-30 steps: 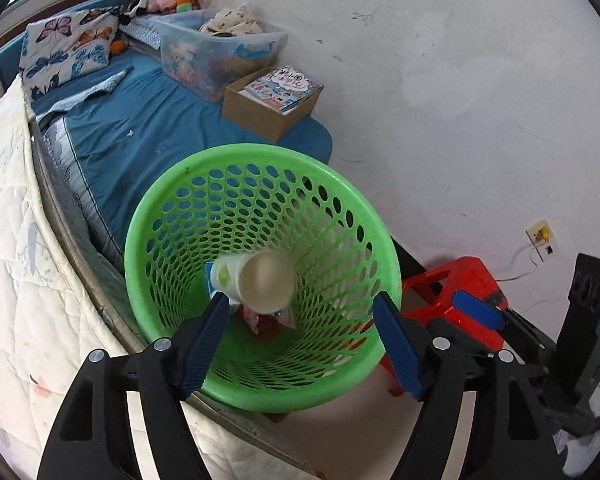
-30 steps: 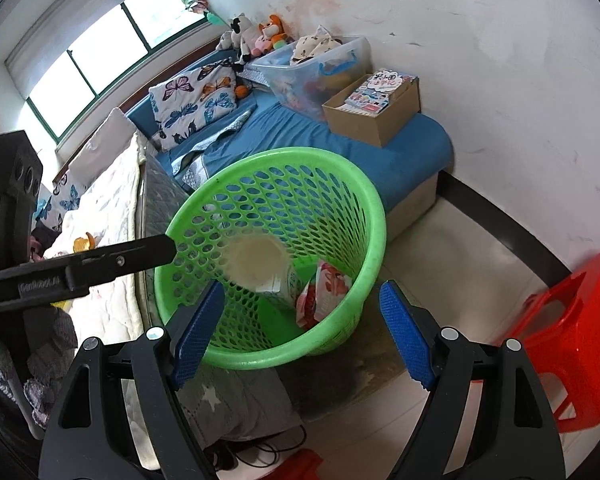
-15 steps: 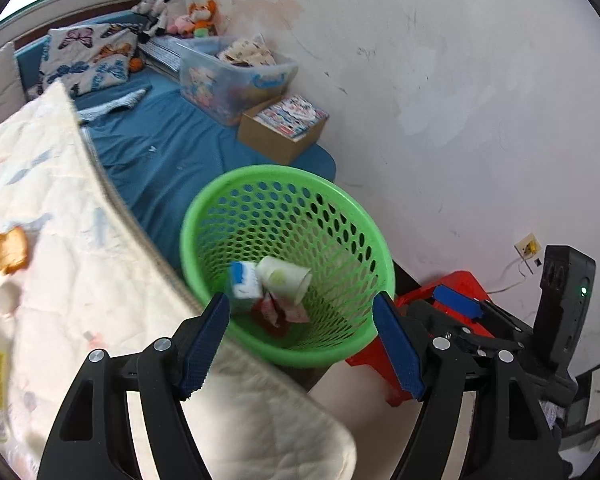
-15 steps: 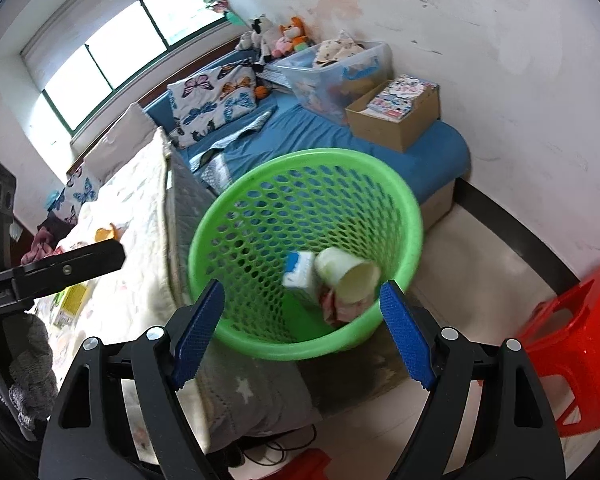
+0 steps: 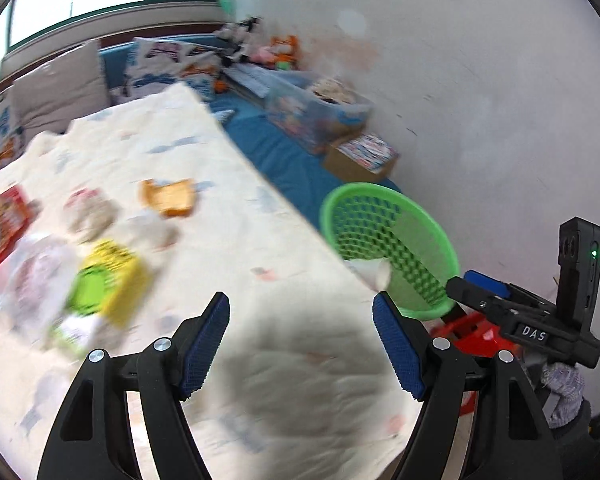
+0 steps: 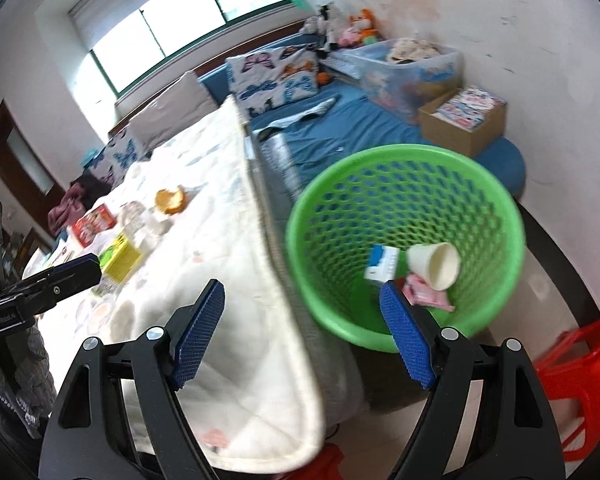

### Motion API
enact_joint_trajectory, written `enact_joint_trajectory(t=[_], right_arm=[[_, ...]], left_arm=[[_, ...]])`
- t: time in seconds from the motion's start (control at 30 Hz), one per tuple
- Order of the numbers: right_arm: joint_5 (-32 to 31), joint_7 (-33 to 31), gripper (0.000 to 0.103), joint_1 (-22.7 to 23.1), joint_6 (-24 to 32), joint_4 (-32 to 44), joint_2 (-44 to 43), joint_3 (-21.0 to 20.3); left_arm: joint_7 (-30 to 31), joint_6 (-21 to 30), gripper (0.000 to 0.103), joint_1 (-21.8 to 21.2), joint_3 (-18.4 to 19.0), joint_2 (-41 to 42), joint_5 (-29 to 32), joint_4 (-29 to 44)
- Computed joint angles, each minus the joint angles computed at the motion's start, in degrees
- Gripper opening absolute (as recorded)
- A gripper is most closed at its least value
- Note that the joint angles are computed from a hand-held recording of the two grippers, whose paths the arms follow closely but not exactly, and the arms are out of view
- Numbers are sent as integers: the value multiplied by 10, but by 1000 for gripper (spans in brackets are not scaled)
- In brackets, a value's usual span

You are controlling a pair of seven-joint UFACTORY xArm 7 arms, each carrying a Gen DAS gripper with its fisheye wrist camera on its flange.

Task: Collect trash
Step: 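Move both tools back over the table toward the plastic bag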

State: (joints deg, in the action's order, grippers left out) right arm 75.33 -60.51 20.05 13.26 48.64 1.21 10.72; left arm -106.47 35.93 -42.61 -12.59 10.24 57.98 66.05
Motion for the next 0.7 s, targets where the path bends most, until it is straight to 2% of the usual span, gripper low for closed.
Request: enact_joint_trajectory(t=[0.1,0.27,0.5,0.7], right_arm=[[-18,12,80,13,-1,8,6,13],[-30,15,80,36,-1,20,14,31],[-62,30,80,63,2,41,35,55],[-95,46,80,87,2,53,50,78]], left_arm=[[-35,35,71,1,-9,-56,3,-62],[-79,79,71,30,-47,-154,-20,-162],[-121,121,71,67,-88,-299,-92,-292],[-134,88,71,120,-88,-378,-125,-371]])
